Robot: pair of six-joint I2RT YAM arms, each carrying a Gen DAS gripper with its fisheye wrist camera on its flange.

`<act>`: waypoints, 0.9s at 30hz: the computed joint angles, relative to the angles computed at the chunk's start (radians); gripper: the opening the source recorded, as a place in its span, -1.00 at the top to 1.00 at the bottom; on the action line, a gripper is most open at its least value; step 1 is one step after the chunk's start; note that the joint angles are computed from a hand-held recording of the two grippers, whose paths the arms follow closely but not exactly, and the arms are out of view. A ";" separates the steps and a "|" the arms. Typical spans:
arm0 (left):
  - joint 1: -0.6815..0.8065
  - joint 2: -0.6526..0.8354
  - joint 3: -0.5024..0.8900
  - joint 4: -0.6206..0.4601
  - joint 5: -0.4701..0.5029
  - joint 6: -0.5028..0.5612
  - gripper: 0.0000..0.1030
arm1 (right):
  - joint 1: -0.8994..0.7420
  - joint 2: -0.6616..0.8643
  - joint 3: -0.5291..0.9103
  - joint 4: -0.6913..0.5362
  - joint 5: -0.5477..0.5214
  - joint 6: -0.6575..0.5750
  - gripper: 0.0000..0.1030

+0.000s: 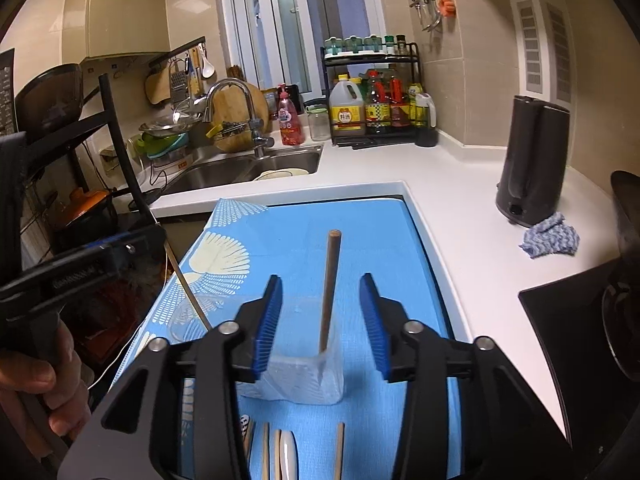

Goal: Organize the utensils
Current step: 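Open both grippers to drop the chopsticks upright into the container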

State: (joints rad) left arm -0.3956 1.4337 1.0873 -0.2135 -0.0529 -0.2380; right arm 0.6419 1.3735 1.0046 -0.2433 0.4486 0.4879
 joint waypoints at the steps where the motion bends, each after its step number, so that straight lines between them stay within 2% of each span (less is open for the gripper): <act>1: -0.004 -0.031 -0.014 0.001 -0.010 -0.002 -0.14 | 0.013 -0.021 -0.006 -0.014 0.018 0.003 0.16; 6: -0.073 -0.203 -0.105 0.013 -0.123 0.028 -0.22 | 0.115 -0.173 -0.065 -0.071 0.154 0.042 0.14; 12: -0.170 -0.397 -0.254 -0.023 -0.227 0.024 -0.22 | 0.358 -0.316 -0.154 -0.176 0.417 0.173 0.08; 15: -0.214 -0.483 -0.351 -0.038 -0.260 -0.012 -0.22 | 0.485 -0.334 -0.194 -0.265 0.516 0.314 0.08; 20: -0.333 -0.585 -0.532 -0.030 -0.403 -0.095 -0.22 | 0.702 -0.253 -0.244 -0.465 0.653 0.703 0.08; 23: -0.413 -0.666 -0.654 -0.011 -0.463 -0.136 -0.22 | 0.785 -0.164 -0.277 -0.531 0.653 0.897 0.08; 27: -0.509 -0.739 -0.773 -0.036 -0.536 -0.238 -0.22 | 0.863 -0.053 -0.299 -0.583 0.634 1.075 0.08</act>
State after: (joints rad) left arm -0.9045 0.6946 0.3141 -0.2493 -0.5890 -0.4763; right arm 1.5046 1.3204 0.7061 -0.8260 1.0825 1.5633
